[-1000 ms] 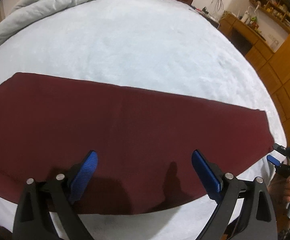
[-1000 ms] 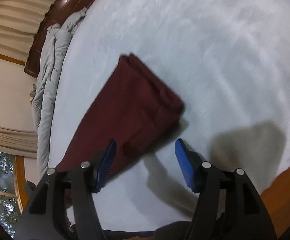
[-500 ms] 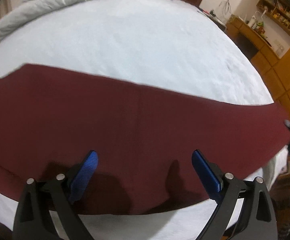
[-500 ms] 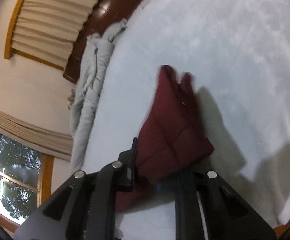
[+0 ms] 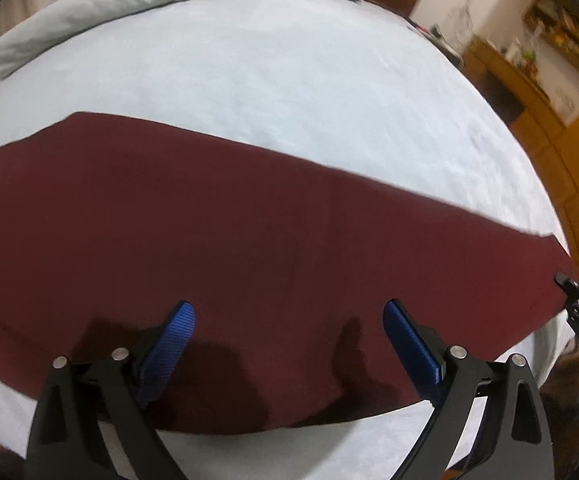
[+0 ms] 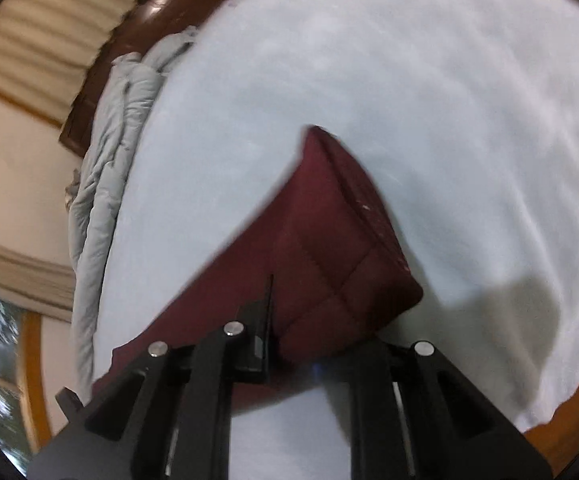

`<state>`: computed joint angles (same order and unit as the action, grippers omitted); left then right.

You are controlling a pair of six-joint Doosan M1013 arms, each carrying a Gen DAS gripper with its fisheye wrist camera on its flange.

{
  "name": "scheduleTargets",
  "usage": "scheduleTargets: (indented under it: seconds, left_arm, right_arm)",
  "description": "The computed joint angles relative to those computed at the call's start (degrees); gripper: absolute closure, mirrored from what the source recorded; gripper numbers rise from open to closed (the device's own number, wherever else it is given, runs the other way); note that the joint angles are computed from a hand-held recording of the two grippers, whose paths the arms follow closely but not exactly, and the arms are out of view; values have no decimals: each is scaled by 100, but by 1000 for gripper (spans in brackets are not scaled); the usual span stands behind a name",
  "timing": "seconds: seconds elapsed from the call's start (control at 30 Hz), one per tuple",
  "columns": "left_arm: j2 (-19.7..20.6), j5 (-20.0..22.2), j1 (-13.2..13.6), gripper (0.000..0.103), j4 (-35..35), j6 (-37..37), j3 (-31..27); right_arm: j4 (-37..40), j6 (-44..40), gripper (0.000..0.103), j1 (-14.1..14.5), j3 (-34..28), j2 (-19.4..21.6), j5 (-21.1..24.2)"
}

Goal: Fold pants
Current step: 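Grasp the folded pants edge with the right gripper and fold it over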

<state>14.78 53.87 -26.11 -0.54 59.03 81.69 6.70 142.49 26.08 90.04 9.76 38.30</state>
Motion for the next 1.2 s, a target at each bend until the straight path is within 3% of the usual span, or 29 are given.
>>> scheduleTargets:
  seconds: [0.13,0.4,0.63,0.87,1.03,1.17,1.2]
  left_arm:
    - [-208,-107,134,8,-23,-83,157]
    - [-465,-298,420,8,-83,-328,467]
    - [-697,-535,688,8,-308,-415,763]
    - [-814,-701,867,8,-497,-424,911]
    - [-855,-772,990,8,-861,-280,988]
    - [-772,-672,1046,8,-1017,-166,859]
    - [-757,-667,1063,8,-1148,-101,838]
  right_arm:
    - [-631,-265,89,390,-759,251,139]
    - [69,-1698,89,904,-2095,1044,301]
    - [287,-2309,88,1322,-3328,1924,1067]
    - [879,-3106,88,1602,-3751,2375,1198]
    - [889,-3232,88,1740,-4012,2680,1774]
    - [1080,-3373,82,1737,-3996,2753,2015]
    - [1178,-3481,76,1731,-3959,2746,2030]
